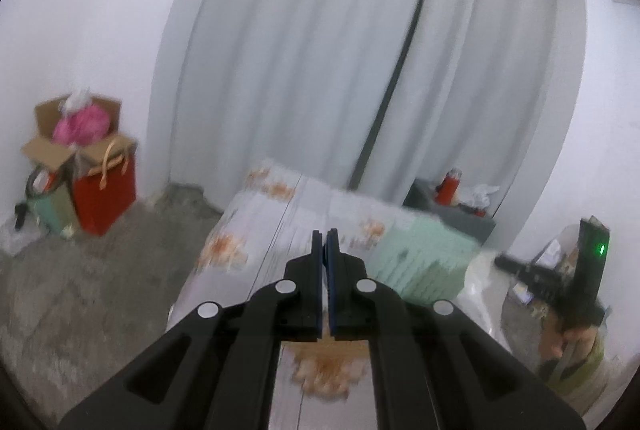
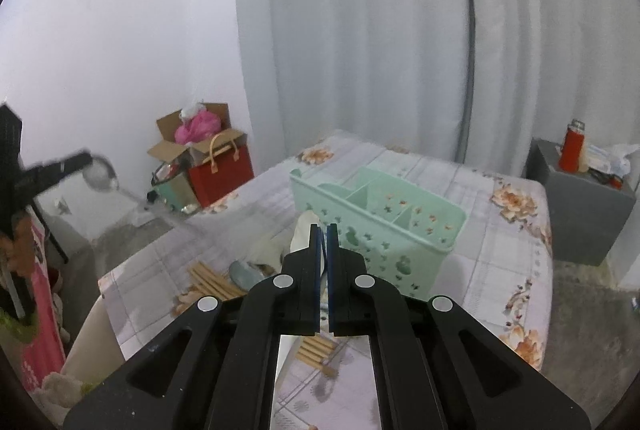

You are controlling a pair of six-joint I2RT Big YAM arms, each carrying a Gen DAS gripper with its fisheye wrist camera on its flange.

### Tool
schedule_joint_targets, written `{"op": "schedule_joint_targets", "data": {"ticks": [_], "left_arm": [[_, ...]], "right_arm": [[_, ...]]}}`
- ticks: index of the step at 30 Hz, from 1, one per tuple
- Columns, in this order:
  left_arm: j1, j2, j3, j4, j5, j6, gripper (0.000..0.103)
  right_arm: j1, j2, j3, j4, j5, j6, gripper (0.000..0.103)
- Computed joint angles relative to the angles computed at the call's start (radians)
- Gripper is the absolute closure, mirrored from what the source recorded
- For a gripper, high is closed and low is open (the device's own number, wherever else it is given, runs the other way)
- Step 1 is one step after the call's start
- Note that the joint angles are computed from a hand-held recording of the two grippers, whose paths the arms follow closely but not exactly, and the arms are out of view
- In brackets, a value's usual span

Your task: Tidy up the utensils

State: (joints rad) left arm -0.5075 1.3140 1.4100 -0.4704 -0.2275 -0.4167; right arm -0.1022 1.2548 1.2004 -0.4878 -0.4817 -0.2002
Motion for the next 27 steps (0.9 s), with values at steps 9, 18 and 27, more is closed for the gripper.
{"op": "schedule_joint_targets", "data": {"ticks": [9, 18, 27], "left_arm": [[0.021, 0.221, 0.331, 0.022, 0.057, 0.132, 0.102], [0.005, 0.519, 0.735, -0.162, 0.068, 0.280, 0.102], [0.012, 0.727, 1.013, -0.383, 0.178, 0.204, 0.100]], "right_arm": [[-0.046, -0.014, -0.005, 0.009, -0.006, 0.019, 0.102], [-0.071, -0.021, -0.002, -0.002, 0.017, 0.021, 0.102], [-0.085, -0.036, -0.014, -0.011, 0.017, 0.028, 0.102]]}}
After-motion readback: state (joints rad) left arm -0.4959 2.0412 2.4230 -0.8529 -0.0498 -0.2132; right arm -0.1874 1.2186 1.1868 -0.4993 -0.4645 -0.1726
